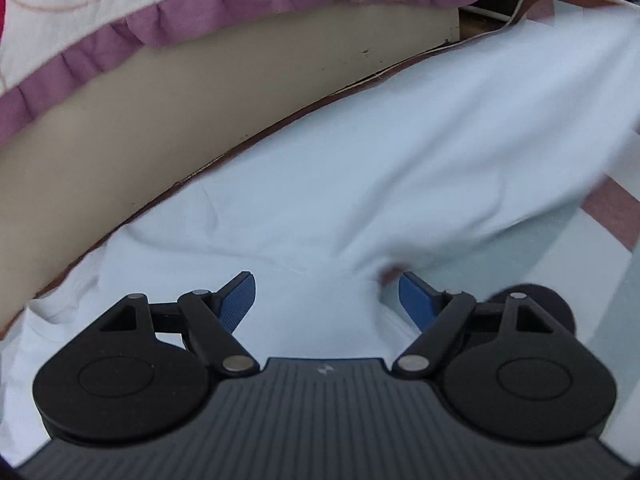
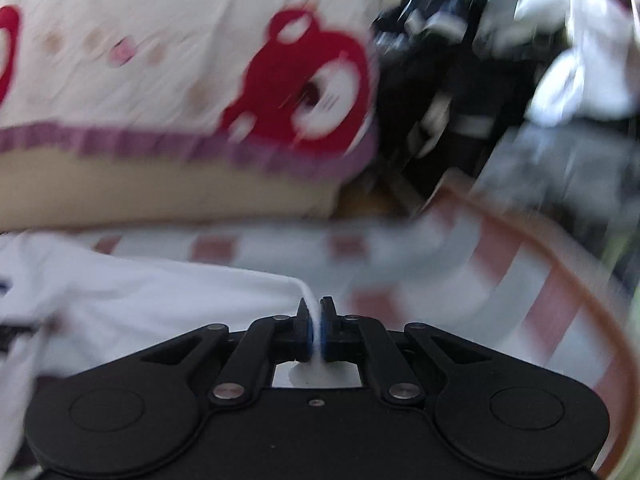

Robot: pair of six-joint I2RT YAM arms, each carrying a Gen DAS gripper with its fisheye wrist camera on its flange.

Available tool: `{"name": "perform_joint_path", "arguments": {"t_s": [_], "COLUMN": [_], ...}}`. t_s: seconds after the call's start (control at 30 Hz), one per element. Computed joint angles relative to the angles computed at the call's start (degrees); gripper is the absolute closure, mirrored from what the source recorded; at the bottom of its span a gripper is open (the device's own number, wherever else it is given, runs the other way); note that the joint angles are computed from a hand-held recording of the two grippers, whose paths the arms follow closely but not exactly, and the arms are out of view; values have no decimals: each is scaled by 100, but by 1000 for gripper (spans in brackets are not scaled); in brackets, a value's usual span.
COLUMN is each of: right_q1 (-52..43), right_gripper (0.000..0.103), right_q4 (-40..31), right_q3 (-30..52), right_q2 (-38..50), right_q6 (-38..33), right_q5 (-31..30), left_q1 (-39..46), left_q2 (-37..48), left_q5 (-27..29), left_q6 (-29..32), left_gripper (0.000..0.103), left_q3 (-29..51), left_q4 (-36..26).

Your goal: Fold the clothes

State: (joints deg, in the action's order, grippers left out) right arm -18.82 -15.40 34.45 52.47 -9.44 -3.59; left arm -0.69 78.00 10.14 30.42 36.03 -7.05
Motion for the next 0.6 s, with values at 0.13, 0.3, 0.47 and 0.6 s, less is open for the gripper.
{"name": "perform_joint_path", "arguments": {"t_s": [0.13, 0.3, 0.47, 0.6], "right_q1": [-173, -2, -858, -1274], "right_gripper": [91, 58, 42, 42], "right_q4": [1149, 912, -1420, -2230], "right_q3": [947, 1914, 2837, 3188], "right_q2": [2068, 3809, 3730, 4267], "right_q6": [-296, -133, 1277, 2196], "right_q5": [612, 2269, -9, -882], "left_q1": [74, -30, 19, 9], "left_q2": [505, 722, 848, 1119], "left_q5": [236, 159, 311, 358], "left_q6": [-34, 34, 160, -13], "left_gripper": [24, 24, 24, 24], "left_q3": [168, 187, 183, 298], "left_q4": [228, 451, 573, 671]}}
